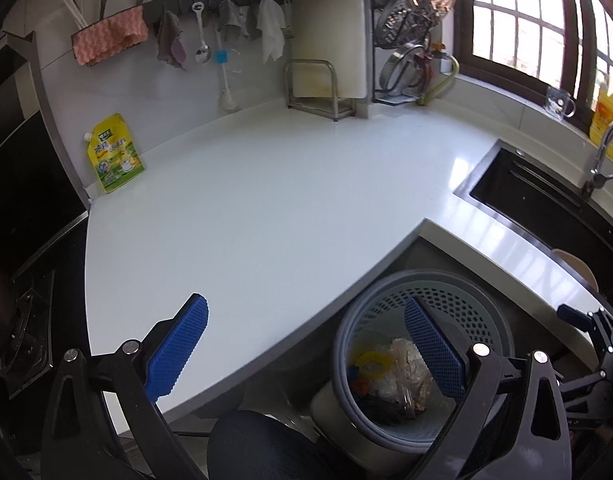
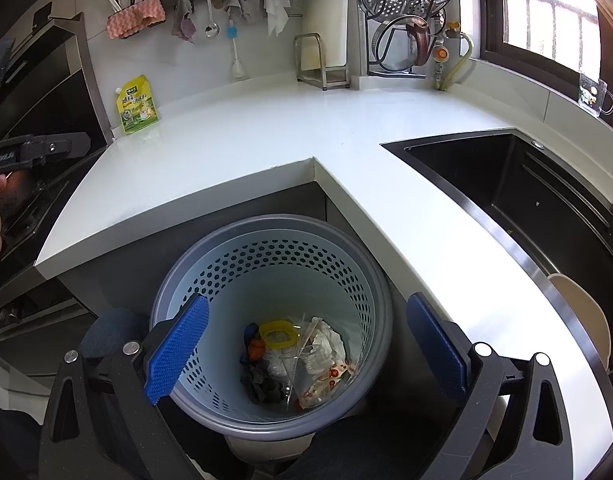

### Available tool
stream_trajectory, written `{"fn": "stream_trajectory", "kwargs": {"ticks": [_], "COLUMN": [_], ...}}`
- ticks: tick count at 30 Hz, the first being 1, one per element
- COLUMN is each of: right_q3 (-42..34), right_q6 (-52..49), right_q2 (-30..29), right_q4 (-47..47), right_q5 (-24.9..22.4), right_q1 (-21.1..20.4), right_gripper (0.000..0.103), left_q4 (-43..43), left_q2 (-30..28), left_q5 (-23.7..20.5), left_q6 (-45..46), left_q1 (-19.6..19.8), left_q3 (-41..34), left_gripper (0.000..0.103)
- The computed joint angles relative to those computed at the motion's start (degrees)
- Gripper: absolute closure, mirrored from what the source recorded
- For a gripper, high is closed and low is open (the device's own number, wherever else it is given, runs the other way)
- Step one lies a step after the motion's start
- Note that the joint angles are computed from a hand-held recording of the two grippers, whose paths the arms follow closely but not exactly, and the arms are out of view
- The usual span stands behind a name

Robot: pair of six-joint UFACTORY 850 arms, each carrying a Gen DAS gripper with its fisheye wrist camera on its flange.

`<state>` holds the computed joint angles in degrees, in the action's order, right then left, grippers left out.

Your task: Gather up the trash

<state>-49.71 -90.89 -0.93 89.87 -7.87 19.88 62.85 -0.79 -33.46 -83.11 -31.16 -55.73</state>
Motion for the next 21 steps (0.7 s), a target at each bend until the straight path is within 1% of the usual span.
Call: {"fn": "stream_trajectory", "kwargs": {"ticks": [7,9,11,14,21], "right_q3": [0.5,0.6,0.6,0.5,0.5], "right_q6": [-0.7,-1.0,-0.5,1.3,0.8], "right_q2": [1.0,1.2,1.1,1.0,1.2], "right_q4": [0.4,0.7,0.2,-1.5,-0.9], "right_q5": [0.7,0.9,1.1,1.1,1.4], "right_q1": [0.4,0.5,0.7,0.8,1.2], "right_gripper": [0.009,0.009,0.009,0.009,0.009], "left_q4": [-3.4,-3.3,-3.5,-3.0,-1.6], "left_q2": [-0.3,-0.2,0.1,0.3,0.8], "left_q5": [1.5,0.9,1.6,1.5,2.5], "left_q6": [2.6,1.7,2.6,2.5,1.8], "left_q1": [-2.8,-3.3,-3.4,-3.8,-3.9], "left_q3": [0.7,0.9,1.2,1.3,2.1], "left_gripper": [0.006,0.006,0.006,0.006,0.006]}}
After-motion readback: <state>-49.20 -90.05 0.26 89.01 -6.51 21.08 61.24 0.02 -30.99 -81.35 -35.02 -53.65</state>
